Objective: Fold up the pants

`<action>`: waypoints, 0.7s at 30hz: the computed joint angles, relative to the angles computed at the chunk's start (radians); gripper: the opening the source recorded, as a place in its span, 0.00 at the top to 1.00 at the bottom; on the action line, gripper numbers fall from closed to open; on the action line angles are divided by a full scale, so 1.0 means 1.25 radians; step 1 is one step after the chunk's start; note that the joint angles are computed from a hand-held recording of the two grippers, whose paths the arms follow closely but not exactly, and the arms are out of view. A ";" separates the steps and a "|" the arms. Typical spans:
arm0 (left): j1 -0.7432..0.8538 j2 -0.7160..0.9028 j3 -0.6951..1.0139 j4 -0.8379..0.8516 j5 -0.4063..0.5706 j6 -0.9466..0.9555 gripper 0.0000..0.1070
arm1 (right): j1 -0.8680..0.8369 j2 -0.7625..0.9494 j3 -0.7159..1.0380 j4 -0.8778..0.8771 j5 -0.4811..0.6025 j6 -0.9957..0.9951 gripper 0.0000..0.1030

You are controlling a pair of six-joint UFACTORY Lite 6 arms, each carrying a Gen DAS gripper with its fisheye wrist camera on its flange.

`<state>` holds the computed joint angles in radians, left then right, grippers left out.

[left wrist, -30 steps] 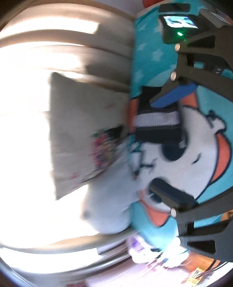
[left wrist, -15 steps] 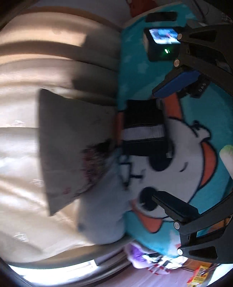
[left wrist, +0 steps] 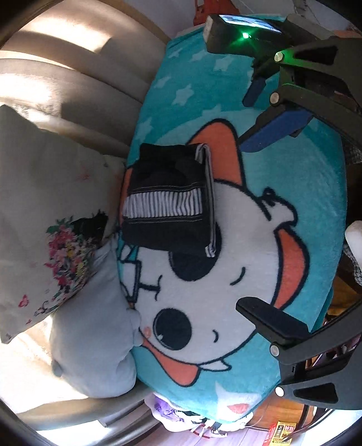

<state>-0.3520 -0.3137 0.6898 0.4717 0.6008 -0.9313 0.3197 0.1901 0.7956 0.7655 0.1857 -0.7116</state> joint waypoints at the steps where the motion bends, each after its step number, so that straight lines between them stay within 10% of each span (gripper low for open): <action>1: 0.002 0.005 -0.004 -0.005 -0.006 0.006 0.04 | 0.000 0.000 0.000 0.000 -0.001 -0.001 0.35; 21: 0.075 0.085 -0.005 -0.129 -0.072 0.150 0.04 | 0.026 0.038 0.023 -0.050 -0.019 0.053 0.33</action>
<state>-0.2588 -0.2070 0.6834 0.3099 0.5110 -0.7438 0.3516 0.2376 0.8242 0.7031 0.1619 -0.6453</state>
